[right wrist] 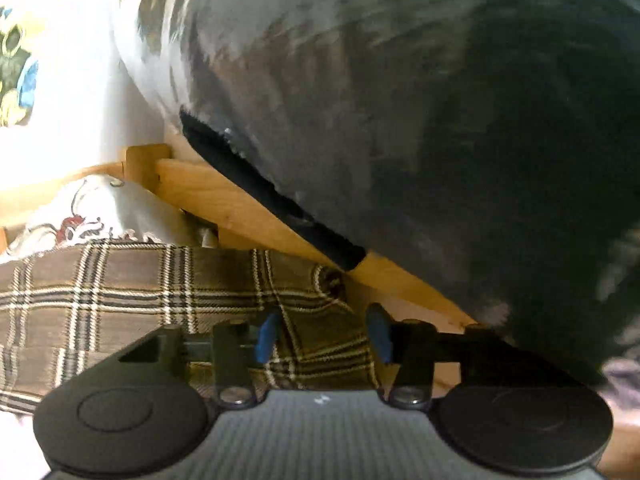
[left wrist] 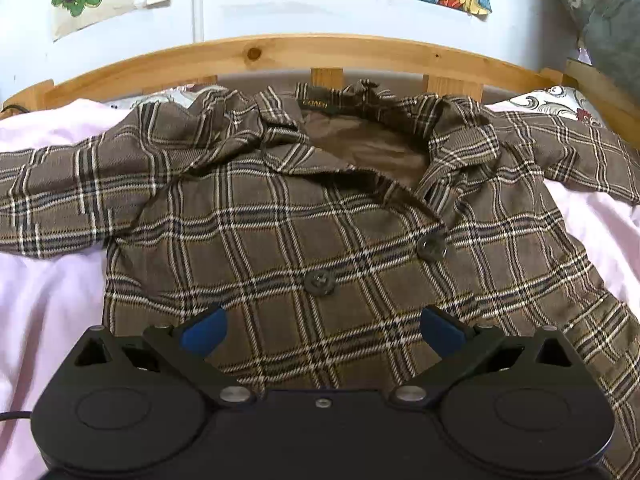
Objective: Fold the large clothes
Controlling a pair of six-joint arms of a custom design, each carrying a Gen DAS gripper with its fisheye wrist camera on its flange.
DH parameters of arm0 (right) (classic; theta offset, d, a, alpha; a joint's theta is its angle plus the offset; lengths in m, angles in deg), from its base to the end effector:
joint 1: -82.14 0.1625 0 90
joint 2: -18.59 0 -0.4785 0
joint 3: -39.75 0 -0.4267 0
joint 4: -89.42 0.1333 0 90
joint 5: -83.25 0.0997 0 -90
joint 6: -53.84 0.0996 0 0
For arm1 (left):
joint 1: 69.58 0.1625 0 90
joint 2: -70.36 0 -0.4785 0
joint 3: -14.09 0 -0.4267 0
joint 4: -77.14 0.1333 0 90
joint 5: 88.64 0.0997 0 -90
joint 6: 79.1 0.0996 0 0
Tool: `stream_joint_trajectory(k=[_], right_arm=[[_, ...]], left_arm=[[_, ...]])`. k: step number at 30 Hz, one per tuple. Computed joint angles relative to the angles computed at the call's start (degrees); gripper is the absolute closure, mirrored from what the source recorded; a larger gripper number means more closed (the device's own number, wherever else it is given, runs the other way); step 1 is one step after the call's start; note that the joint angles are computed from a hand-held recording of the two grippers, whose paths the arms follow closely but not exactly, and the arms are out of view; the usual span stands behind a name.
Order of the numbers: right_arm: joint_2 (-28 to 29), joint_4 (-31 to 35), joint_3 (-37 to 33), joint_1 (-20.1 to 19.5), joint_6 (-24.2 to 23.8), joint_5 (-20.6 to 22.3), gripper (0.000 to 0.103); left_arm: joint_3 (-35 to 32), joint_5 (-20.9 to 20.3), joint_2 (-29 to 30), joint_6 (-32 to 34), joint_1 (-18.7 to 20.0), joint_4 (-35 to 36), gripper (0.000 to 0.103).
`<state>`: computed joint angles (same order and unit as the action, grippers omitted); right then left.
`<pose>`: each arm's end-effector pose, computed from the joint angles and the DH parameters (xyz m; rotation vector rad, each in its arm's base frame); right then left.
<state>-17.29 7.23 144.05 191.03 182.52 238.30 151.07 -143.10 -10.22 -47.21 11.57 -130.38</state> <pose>0.2379 -0.5625 -0.0407 -0.1130 -1.6152 1.3141 0.1222 -0.4578 0.3273 0.3618 2.1268 -1.0907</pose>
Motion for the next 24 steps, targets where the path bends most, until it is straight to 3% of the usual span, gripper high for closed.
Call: stream_joint_trajectory(k=[1,3,5,9,14,18,24], right_arm=[[0.25,0.81,-0.61,-0.29,0.09,-0.2,0.071],[0.67,1.43,-1.34,-0.32,-0.77,0.21,0.097],[0.98,3.83,-1.86,0.09,-0.25,-0.73,0.102],[1.97,1.69,-0.87,2.74,-6.36,-4.94,0.103],[2.17,10.1,-2.67,7.55,-7.5,-11.48,0.103],[1.38,21.53,-7.3,11.48,-3.8,-16.46,0.103],[2.13,40.44,-15.3,16.11,4.02,-20.62,0.103]], left_arm=[[-0.02,0.05,-0.05,-0.03,0.15,0.22,0.001],[-0.13,0.91,-0.37,-0.2,0.22,1.63,0.001],[-0.49,2.33,-0.76,-0.64,0.15,3.34,0.001],[-1.25,2.99,-1.88,-1.41,0.53,4.94,0.001],[-2.04,2.96,-3.71,-1.71,0.79,6.46,0.001],[-2.38,1.41,-5.33,-2.61,1.52,7.27,0.001],[-2.44,-0.22,-7.34,-4.28,2.76,8.46,0.001]])
